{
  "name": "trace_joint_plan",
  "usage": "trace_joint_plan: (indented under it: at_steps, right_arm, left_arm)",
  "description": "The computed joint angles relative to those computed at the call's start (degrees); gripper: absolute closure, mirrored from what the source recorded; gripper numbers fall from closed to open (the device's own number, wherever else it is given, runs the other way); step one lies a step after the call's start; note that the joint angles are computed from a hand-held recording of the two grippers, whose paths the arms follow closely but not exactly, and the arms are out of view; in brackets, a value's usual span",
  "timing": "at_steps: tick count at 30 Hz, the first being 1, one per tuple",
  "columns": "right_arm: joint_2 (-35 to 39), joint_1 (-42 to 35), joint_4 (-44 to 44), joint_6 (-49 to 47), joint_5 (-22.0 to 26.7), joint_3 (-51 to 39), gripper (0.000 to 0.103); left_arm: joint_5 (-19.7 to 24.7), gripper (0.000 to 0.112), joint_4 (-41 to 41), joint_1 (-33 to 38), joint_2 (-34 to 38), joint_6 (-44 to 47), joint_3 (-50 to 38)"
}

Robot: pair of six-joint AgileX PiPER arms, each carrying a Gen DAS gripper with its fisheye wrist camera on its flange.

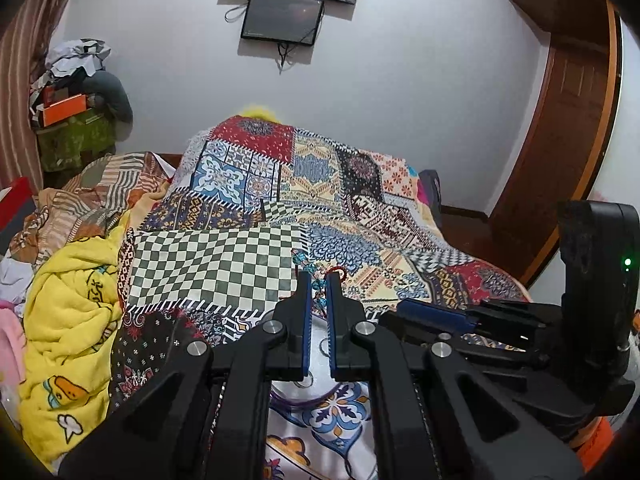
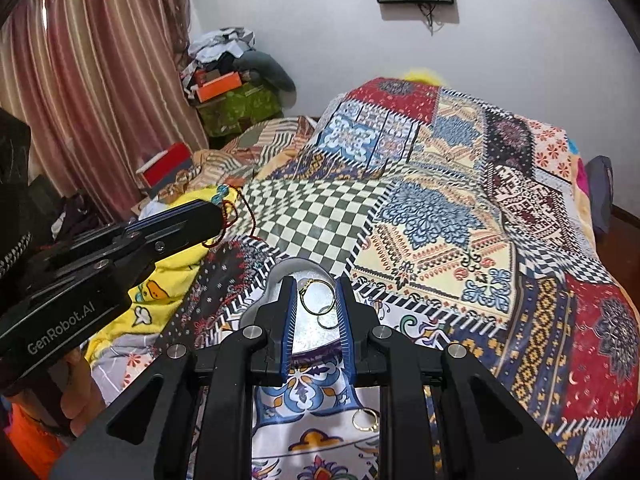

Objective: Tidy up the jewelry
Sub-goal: 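Lift both pieces into the heart tin and open both tools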

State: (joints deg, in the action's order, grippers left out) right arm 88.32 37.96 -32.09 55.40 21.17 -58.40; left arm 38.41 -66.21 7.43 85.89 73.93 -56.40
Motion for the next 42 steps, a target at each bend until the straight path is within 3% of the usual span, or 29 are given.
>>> trace_joint_plan:
  at_steps: [6,15,27,30,32,35,42]
  right_arm:
    - [4.66,-2.14,10.58,-12.4,-1.47,-1.96,0.086]
    - [8.56,-3.54,20.17,-22.51,-2.29,-2.46,0.085]
    - [10.4,-2.51,18.67,-22.5,-0.54,-3.92,0.085]
    - [10.79,-1.25,14.65,-18.93,1.03,-4.59,0.084]
    - [10.92,-1.08,14.34,-18.86,1.43,-4.94,0.08]
    - [10.32,-0.16,10.81,-15.1,2.22,-4.84,0.066]
    - [7.7,1.01,5.47,-9.23,4.05,-4.0,0.065]
  left_arm:
    - [-1.54,0.108,1.61,-2.13,4.33,-0.4,-1.82]
    - [-2.56,0.108,5.89,-4.22,10.91,-4.52,-4.63]
    - [-2.42,0.107,8.14,-4.08,11.44,-6.05,-4.1]
    - [-2.06,0.104,7.45,-2.88,10.11,-5.85,-3.47]
    - [-2.02,0.098,7.42,-2.19,9.29,-6.04,-3.15]
    - [-2.31,0.086,7.43,-1.08,7.75,-6.07,-2.31]
    - [-1.54,0.085,7.74,1.11,3.85,-6.15,-0.53]
